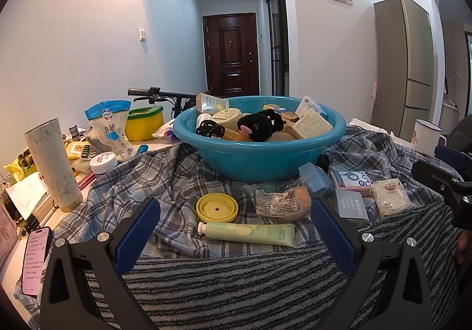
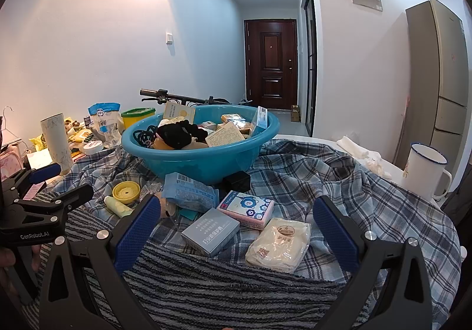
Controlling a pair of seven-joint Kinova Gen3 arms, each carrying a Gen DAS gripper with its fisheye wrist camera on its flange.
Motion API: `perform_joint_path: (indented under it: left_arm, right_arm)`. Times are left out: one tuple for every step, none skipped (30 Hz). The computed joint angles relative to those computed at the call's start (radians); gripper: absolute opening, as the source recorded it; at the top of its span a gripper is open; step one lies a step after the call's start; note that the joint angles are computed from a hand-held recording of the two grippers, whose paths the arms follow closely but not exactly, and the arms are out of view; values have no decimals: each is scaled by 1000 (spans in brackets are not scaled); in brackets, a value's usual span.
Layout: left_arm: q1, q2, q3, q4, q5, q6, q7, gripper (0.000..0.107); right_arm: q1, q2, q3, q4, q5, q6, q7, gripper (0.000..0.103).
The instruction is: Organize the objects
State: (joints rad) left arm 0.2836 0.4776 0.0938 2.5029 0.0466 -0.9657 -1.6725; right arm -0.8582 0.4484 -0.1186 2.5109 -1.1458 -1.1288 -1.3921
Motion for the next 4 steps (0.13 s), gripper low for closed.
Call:
perform_joint_path:
  left_arm:
    - [2,0,0,1,2,-1,-1,103]
    - [-1,0,-1,-1,-2,2,-1,103]
    - [3,-2,0,0,5,4,-1,103]
    - [3,-4,0,1,5,6,-1,103]
  right_arm:
    - [0,0,0,0,0,-1,1,103]
    - [-1,-1,0,1,-1,-2,1,103]
    - [-1,-1,0,1,-1,-2,1,103]
    - [0,-1,0,2,-1,-2,1,103]
